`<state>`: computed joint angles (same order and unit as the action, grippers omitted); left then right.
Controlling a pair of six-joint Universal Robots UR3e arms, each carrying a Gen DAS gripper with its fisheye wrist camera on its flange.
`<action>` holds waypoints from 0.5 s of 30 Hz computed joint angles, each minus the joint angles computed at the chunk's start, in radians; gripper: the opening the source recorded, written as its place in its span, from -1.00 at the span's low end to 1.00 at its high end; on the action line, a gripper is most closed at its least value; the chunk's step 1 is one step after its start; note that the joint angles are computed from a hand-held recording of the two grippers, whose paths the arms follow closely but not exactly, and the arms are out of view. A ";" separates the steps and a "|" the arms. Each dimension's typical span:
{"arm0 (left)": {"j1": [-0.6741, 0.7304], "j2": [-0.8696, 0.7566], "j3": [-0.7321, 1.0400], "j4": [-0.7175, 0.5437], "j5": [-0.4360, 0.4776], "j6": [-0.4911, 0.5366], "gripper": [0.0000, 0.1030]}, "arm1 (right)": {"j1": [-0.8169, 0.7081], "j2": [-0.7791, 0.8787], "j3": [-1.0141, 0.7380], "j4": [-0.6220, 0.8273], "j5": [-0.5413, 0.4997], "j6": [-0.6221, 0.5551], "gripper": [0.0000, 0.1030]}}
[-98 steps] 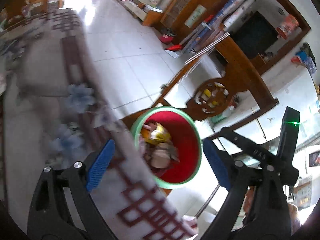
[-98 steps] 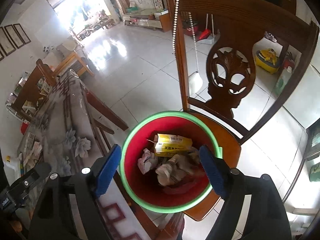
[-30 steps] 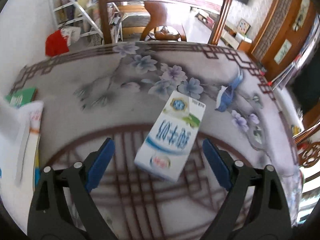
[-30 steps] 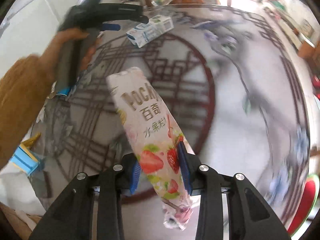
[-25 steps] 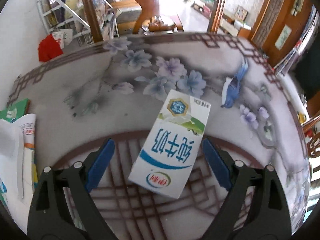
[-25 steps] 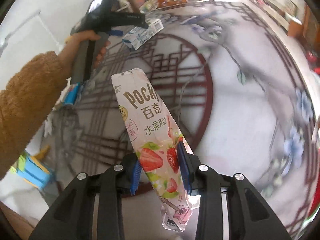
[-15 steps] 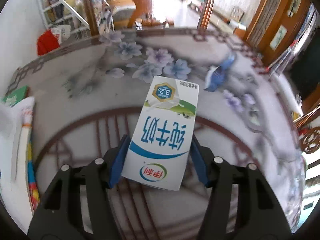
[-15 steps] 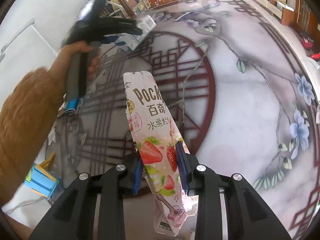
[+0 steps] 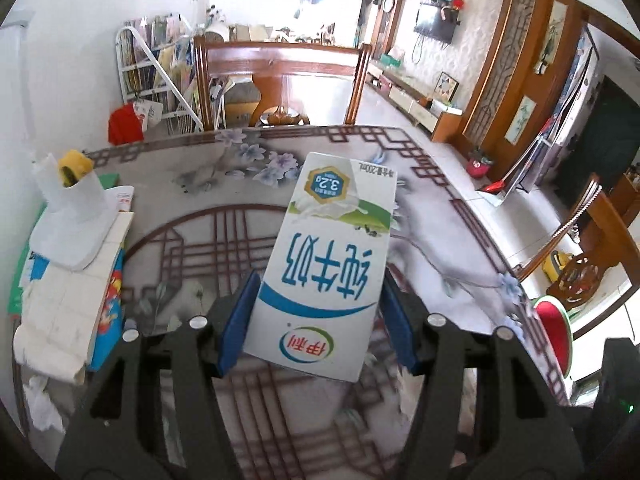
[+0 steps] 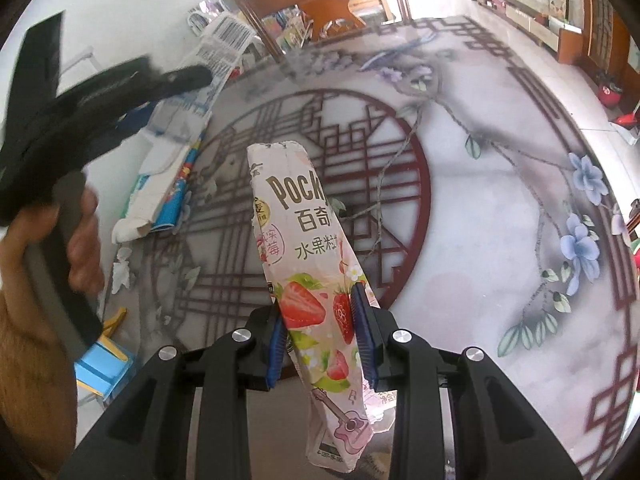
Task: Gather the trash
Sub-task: 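Lift the milk carton and Pocky bag and carry them over the red bin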
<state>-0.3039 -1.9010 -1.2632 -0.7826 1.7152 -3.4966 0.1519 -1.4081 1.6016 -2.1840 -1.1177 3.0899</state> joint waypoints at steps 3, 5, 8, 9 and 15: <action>-0.040 0.048 -0.046 -0.004 0.022 -0.042 0.12 | -0.022 -0.050 0.046 -0.011 0.013 0.007 -0.43; -0.068 0.076 -0.083 -0.004 0.025 -0.086 0.12 | -0.046 -0.091 0.082 -0.016 0.024 0.008 -0.43; -0.099 0.095 -0.129 -0.001 0.015 -0.138 0.12 | -0.087 -0.148 0.129 -0.018 0.038 0.007 -0.43; -0.112 0.097 -0.140 -0.003 0.008 -0.160 0.12 | -0.102 -0.163 0.141 -0.015 0.043 0.005 -0.43; -0.177 0.091 -0.159 -0.012 -0.011 -0.229 0.12 | -0.171 -0.234 0.186 0.016 0.070 -0.015 -0.43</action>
